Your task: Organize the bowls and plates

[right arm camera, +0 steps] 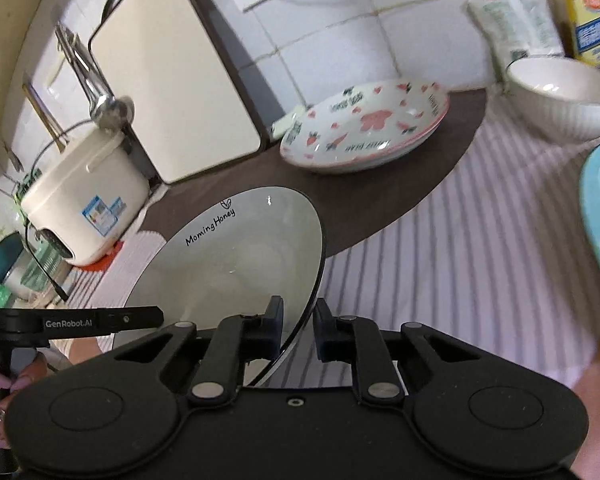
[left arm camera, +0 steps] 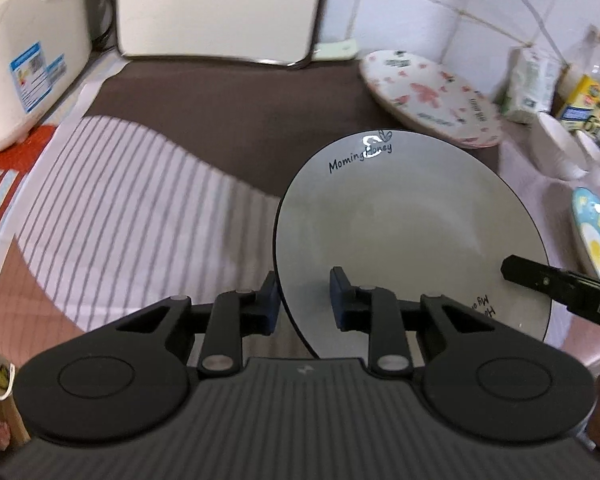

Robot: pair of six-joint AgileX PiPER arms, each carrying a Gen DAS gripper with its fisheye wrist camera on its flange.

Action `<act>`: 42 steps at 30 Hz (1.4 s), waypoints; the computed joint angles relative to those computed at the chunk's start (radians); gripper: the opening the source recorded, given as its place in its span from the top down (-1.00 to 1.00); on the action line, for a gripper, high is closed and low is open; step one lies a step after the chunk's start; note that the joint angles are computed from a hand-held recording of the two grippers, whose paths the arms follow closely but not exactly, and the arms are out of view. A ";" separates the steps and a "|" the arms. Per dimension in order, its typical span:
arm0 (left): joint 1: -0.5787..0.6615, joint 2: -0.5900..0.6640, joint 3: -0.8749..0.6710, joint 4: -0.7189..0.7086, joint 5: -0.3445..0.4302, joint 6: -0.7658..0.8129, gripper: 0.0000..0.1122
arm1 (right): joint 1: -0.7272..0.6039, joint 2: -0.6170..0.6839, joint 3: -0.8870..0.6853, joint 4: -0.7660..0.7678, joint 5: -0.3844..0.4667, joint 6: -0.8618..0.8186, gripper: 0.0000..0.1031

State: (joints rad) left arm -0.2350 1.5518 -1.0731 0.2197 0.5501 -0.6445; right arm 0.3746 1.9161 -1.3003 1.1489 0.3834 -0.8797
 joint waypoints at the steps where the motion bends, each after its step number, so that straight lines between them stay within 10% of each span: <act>1: -0.008 0.006 -0.018 -0.006 0.011 0.004 0.57 | -0.009 -0.016 0.013 0.011 -0.001 -0.012 0.61; 23: -0.138 0.303 -0.382 -0.101 0.070 0.170 0.57 | -0.152 -0.125 0.166 -0.043 -0.101 0.071 0.60; 42: -0.127 0.344 -0.401 -0.070 0.076 0.128 0.57 | -0.100 -0.074 0.111 -0.363 -0.168 0.336 0.60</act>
State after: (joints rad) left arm -0.3620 1.8960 -1.4742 0.1499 0.6264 -0.5166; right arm 0.2747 1.8426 -1.1889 0.7858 0.2157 -0.5439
